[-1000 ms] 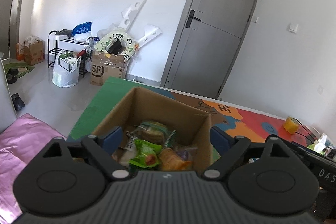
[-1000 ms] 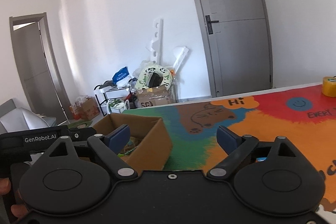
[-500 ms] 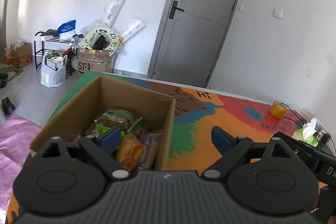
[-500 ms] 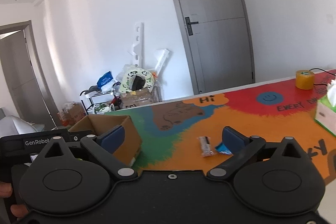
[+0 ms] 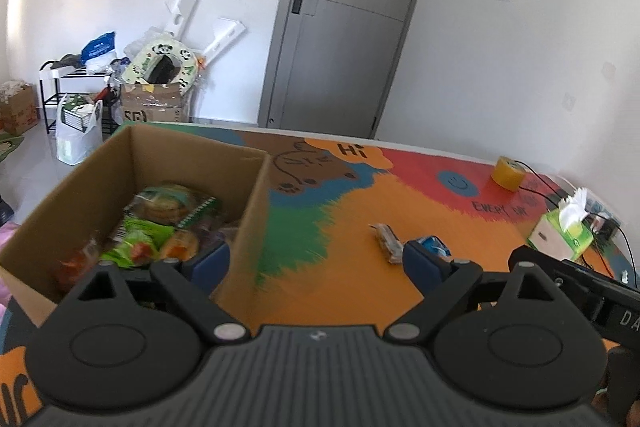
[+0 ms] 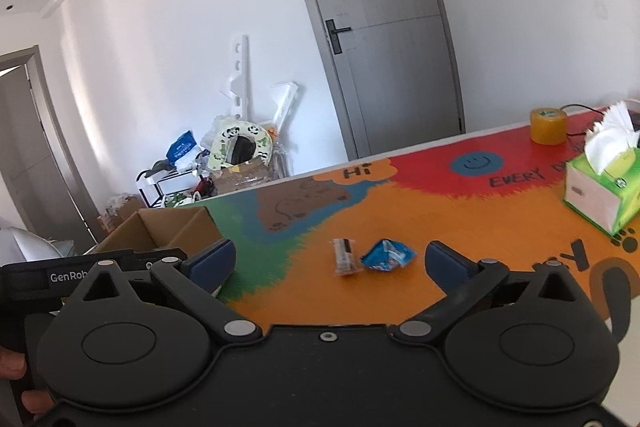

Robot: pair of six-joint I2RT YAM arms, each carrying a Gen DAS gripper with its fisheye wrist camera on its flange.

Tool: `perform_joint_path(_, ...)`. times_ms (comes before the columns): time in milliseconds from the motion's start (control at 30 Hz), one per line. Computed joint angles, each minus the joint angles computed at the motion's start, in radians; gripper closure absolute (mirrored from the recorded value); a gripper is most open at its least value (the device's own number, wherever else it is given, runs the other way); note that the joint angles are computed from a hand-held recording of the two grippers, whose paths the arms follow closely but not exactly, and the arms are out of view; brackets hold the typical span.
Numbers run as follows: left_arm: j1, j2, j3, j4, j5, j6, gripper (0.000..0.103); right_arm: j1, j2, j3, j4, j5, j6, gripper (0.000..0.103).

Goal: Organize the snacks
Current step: 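Move both tools back toward the clear stick snack and blue bag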

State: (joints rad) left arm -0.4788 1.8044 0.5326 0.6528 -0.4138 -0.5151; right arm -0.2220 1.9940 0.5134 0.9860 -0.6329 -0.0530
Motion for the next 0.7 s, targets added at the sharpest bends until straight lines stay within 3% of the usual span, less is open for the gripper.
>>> perform_joint_path(700, -0.043, 0.166, 0.227, -0.063, 0.032, 0.046, 0.012, -0.127, 0.140, 0.173, -0.112, -0.062, 0.011, 0.001)
